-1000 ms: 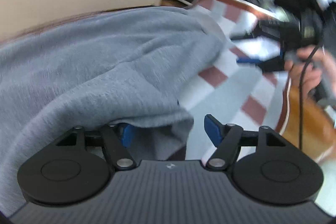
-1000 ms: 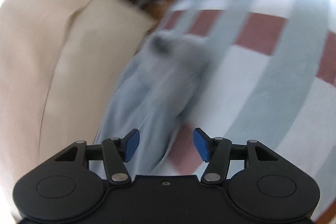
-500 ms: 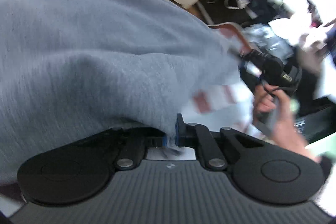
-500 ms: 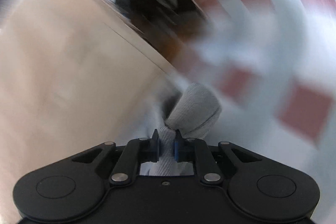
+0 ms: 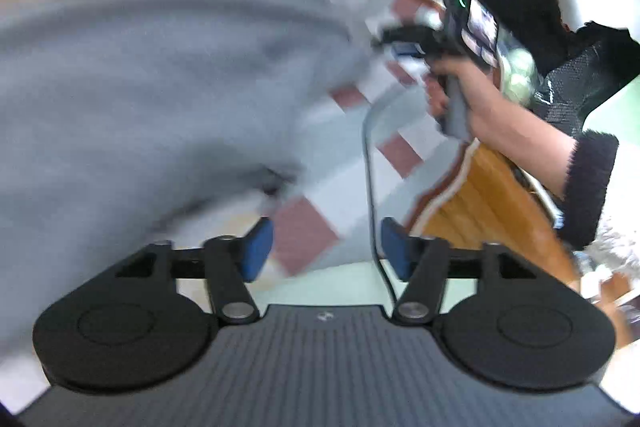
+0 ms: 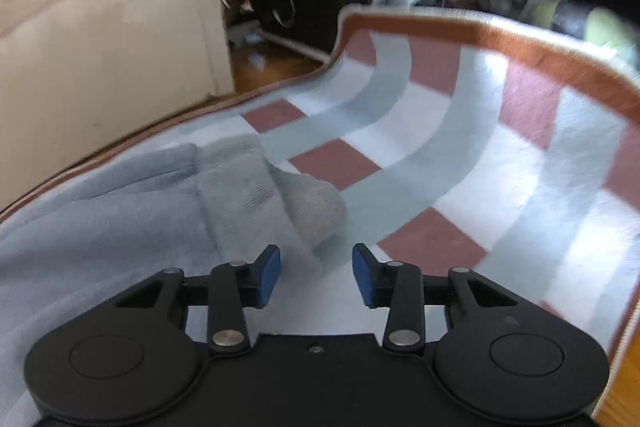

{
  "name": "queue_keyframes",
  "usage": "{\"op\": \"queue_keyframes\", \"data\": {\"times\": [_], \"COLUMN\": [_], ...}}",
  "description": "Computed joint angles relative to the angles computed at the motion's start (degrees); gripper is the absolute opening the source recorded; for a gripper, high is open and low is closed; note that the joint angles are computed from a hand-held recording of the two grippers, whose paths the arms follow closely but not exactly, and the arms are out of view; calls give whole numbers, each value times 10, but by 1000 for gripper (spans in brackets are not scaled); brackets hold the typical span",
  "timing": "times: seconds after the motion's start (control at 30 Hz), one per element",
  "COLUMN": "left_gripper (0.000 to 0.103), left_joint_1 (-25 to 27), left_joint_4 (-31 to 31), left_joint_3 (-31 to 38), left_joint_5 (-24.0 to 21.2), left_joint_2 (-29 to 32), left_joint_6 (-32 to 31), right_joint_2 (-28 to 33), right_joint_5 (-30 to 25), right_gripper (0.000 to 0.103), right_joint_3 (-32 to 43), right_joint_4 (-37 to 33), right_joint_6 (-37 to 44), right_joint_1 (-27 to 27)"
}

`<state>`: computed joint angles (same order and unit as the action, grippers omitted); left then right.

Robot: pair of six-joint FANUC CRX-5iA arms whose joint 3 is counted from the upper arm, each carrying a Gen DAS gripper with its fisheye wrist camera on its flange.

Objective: Fold clothes

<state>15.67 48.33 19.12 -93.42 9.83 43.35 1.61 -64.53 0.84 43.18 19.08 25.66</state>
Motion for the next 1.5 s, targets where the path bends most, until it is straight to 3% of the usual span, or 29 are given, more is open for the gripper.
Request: {"op": "queue_keyframes", "data": {"times": [0.07, 0.13, 0.27, 0.33, 0.4, 0.53, 0.57, 0.6, 0.77, 0.9, 1.07, 1.17, 1.27, 1.3, 1.33, 1.37, 1.4, 1.5], "left_gripper": [70, 70, 70, 69, 69, 69, 68, 67, 66, 67, 70, 72, 74, 74, 74, 74, 74, 75], "left_joint_1": [37, 71, 111, 120, 124, 112, 107, 102, 102, 88, 95, 104, 121, 129, 136, 144, 154, 192], "left_joint_4": [-25, -54, -101, -128, -137, -154, -168, -182, -202, -236, -260, -312, -343, -347, -349, -352, -350, -336], "left_joint_3": [8, 23, 44, 48, 47, 24, 23, 23, -15, -24, -14, 46, 127, 147, 162, 178, 181, 172], "left_joint_5": [13, 19, 34, 55, 70, 123, 130, 138, 175, 206, 209, 172, 95, 73, 56, 39, 34, 41], "left_joint_2": [-3, 9, 38, 41, 41, 21, 19, 17, -13, -23, -25, 0, 42, 50, 54, 58, 56, 39], "left_joint_6": [6, 33, 90, 119, 123, 107, 108, 108, 42, 25, 48, 127, 197, 205, 207, 210, 210, 205], "right_joint_2": [-48, -92, -104, -87, -63, -23, -20, -17, -62, -41, -21, -9, -74, -111, -148, -170, -180, -152], "right_joint_5": [30, 66, 39, 18, -1, -3, 3, 9, -15, -39, -76, -141, -72, -10, 62, 117, 146, 143], "right_gripper": [46, 46, 46, 47, 53, 51, 24, 6, 3, 3, 7, 12, 22, 24, 33, 46, 50, 53], "right_joint_3": [-26, -27, 29, 45, 53, 47, 40, 32, 10, 0, 4, 38, 20, 8, -14, -34, -47, -18], "right_joint_4": [-31, -131, -317, -331, -303, -227, -204, -181, -139, -148, -111, -143, -202, -252, -284, -287, -259, -229], "right_joint_6": [28, 107, 325, 388, 410, 357, 344, 330, 252, 287, 255, 263, 199, 172, 140, 111, 82, 96], "right_joint_1": [25, 49, 99, 130, 160, 188, 192, 196, 230, 228, 250, 257, 249, 236, 227, 229, 241, 268]}}
